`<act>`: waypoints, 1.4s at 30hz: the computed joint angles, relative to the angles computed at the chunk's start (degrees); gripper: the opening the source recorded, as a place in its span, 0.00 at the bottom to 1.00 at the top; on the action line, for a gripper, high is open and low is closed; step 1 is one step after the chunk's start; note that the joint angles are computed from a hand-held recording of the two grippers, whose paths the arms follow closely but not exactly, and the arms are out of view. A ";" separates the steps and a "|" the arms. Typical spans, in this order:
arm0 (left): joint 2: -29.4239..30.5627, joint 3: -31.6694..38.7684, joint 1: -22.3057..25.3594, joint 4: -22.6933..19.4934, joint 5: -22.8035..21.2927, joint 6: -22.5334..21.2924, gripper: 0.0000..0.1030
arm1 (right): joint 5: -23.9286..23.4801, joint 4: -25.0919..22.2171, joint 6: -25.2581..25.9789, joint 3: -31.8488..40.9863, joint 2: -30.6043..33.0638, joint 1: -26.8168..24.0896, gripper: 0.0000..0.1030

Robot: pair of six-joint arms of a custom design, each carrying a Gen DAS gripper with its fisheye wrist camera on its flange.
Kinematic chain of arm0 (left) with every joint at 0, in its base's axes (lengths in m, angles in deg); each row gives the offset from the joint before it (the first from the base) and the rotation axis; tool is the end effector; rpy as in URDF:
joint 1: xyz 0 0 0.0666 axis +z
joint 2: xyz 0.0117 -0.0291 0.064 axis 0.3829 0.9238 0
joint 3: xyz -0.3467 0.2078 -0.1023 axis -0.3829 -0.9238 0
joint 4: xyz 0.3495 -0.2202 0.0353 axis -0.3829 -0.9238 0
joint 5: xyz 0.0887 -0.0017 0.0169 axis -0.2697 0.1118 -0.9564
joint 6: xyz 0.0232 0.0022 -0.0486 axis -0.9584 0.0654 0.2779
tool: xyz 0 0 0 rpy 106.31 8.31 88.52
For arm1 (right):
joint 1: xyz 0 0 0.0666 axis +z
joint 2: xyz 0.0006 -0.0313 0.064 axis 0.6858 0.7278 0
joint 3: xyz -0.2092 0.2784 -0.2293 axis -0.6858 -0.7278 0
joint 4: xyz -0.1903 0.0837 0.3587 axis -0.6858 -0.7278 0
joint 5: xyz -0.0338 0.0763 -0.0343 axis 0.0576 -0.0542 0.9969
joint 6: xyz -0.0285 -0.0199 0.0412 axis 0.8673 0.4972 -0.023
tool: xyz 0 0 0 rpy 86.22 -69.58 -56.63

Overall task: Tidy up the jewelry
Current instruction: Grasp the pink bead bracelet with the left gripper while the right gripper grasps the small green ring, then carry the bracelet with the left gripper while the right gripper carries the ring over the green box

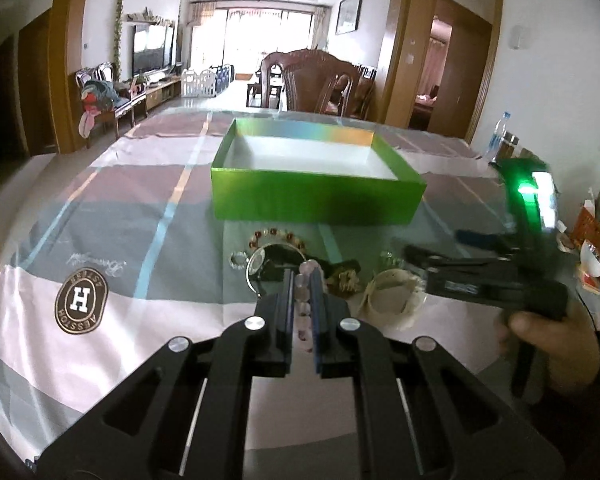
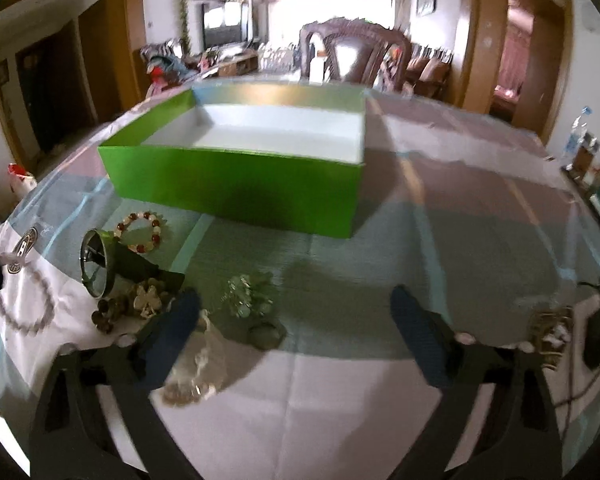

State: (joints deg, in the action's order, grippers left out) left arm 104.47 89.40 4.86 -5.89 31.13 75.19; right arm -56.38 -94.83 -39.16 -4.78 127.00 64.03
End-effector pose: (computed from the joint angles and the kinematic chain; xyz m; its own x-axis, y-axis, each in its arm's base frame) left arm 0.4841 -0.1631 0.4046 -0.5792 0.1988 -0.7906 0.4760 0.8698 -0.1300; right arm 0.4816 0.1709 0.3655 -0.7368 0.1233 -0.6648 0.1292 0.9908 0.0406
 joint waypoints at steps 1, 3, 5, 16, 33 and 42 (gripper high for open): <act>-0.13 -0.04 0.12 0.12 0.14 0.02 0.07 | -2.07 -1.34 -0.29 1.31 1.33 -0.65 0.75; 0.11 0.23 0.24 -0.13 0.39 -0.35 0.07 | -3.51 -2.14 -0.15 2.47 2.46 -0.84 0.72; 0.38 0.17 0.50 -0.14 0.69 -0.32 0.07 | -4.27 -3.44 0.34 3.96 3.79 -0.69 0.69; 1.43 0.69 1.49 -0.62 1.66 0.23 0.07 | -6.27 -7.54 1.19 7.01 6.27 -1.57 0.25; -2.36 -1.46 1.76 0.12 2.87 1.22 0.08 | -3.52 10.52 -3.48 -8.43 -15.53 3.04 0.12; -3.03 -2.49 0.81 -0.70 1.89 2.23 0.07 | 0.43 9.82 -4.68 -10.01 -18.53 7.43 0.12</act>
State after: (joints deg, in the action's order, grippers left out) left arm 101.44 86.91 5.67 -6.59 33.02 77.42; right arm -55.95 -85.01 -43.84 -14.80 108.47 71.47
